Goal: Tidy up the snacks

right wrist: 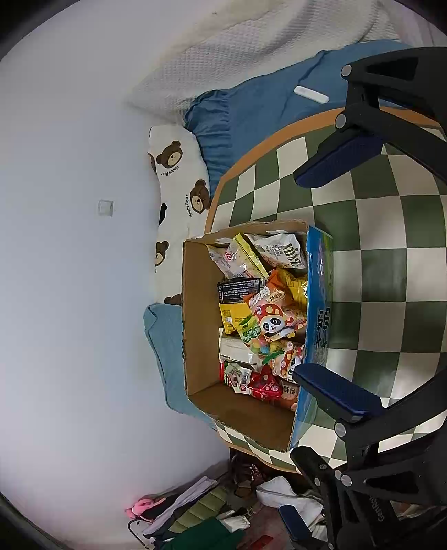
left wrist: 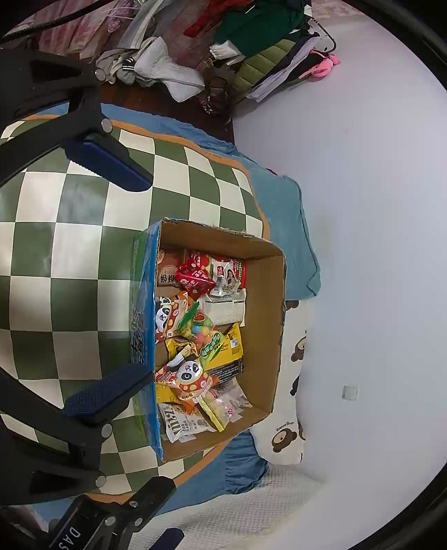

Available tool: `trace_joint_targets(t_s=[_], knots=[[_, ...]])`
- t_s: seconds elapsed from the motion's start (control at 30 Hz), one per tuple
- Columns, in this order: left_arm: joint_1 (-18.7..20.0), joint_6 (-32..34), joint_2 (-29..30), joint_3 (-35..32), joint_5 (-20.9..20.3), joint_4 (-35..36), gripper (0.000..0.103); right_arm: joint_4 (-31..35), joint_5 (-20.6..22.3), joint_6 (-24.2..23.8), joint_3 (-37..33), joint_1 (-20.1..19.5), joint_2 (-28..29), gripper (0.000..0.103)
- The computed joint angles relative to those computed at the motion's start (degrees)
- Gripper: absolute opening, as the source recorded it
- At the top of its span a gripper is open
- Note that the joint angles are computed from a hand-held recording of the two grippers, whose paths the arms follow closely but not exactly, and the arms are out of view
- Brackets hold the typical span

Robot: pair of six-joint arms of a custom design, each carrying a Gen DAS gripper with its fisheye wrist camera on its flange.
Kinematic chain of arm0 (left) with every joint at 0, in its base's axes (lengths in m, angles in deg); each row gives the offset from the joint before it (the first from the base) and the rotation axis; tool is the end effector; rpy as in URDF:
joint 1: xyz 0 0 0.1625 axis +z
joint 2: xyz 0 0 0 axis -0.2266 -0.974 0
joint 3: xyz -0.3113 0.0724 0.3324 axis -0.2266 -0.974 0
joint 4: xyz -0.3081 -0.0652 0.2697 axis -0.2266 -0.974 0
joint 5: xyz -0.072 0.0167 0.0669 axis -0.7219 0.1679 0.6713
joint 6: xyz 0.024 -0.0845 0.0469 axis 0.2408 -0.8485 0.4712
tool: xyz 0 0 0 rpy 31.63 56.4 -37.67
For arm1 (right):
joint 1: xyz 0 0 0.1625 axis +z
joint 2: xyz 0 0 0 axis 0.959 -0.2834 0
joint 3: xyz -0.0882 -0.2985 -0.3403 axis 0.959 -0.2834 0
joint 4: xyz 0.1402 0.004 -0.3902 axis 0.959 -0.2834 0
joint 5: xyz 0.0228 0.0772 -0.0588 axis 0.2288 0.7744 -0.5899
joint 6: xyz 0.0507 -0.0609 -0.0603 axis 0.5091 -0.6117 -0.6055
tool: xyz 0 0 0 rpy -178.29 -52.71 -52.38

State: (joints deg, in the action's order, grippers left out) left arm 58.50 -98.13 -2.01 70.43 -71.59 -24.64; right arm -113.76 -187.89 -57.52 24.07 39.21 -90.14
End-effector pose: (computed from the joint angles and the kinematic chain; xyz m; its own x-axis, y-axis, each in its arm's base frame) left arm -0.3797 -0.6952 0.2840 -0.6594 -0.0089 -0.7517 0.4343 0.8117 -0.3906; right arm 0.3616 -0.7130 0.2825 -0.7197 0.0482 0.6926 -0.4222 0.7615 -0.4918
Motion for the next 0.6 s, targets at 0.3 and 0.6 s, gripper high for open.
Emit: trace_joint_targets(t_s=[0.3,0.6], knots=[[0.10,-0.88,-0.01,-0.20,0.53,0.23,0.103,0.16,-0.01,0.20,0.79,-0.07,-0.67,0.103],[-0.07,-1.24,-0.13,-0.14,0.63,0.39,0.103,0.09,0.23,0.38,0.97,-0.11,-0.86,0.103]])
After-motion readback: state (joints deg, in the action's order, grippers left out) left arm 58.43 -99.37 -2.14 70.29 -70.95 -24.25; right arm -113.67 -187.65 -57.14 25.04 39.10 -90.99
